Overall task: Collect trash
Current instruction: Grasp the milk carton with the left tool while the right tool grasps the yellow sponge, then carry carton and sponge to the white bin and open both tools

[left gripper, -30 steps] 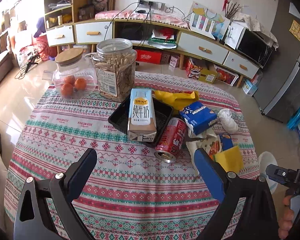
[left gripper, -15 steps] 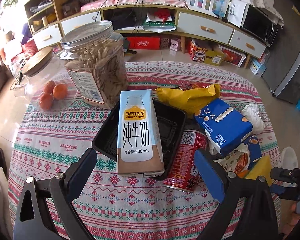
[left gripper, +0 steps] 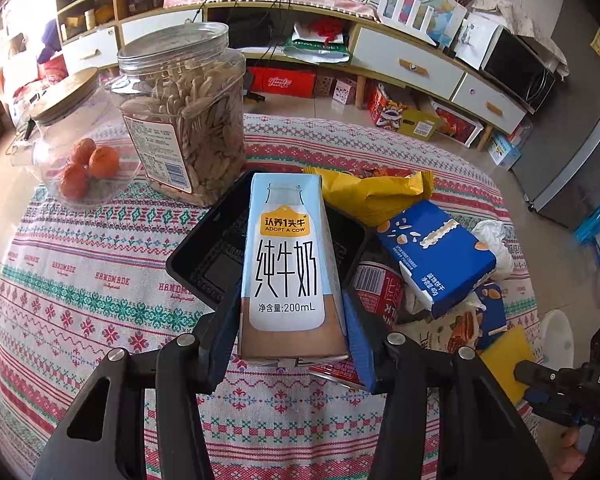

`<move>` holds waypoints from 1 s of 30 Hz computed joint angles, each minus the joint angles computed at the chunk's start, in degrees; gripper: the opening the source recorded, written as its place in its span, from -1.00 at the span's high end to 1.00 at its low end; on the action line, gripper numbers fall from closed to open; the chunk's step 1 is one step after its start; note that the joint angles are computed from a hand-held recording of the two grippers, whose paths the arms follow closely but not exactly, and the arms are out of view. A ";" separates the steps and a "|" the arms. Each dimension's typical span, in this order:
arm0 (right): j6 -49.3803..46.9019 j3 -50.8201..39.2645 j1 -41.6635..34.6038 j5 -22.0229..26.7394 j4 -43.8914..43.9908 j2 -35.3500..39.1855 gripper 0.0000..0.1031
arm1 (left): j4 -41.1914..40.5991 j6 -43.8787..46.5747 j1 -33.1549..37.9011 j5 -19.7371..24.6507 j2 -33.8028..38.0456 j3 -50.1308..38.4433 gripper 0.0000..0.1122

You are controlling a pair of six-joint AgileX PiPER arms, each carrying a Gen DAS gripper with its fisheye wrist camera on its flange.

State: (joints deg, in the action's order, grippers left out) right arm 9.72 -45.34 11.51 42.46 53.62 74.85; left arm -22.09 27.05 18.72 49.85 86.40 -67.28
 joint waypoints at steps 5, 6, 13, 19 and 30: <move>0.94 0.04 0.59 0.28 -1.92 -2.57 0.33 | -1.27 -0.30 0.60 0.83 -1.79 1.22 0.08; 1.31 -0.12 0.63 0.19 -2.67 -3.09 0.33 | -1.92 -0.17 1.12 1.39 -2.10 1.31 0.08; 8.65 -3.18 2.23 0.36 -14.60 -6.84 0.35 | -6.11 2.98 5.03 5.35 -7.62 2.93 0.08; 11.56 -5.34 1.49 2.77 -20.86 -10.05 0.35 | -10.22 5.19 6.45 11.07 -13.00 3.87 0.08; 1.65 -4.54 -17.59 15.56 -20.40 -21.06 0.35 | -8.40 -6.48 -13.67 15.07 -28.54 7.48 0.08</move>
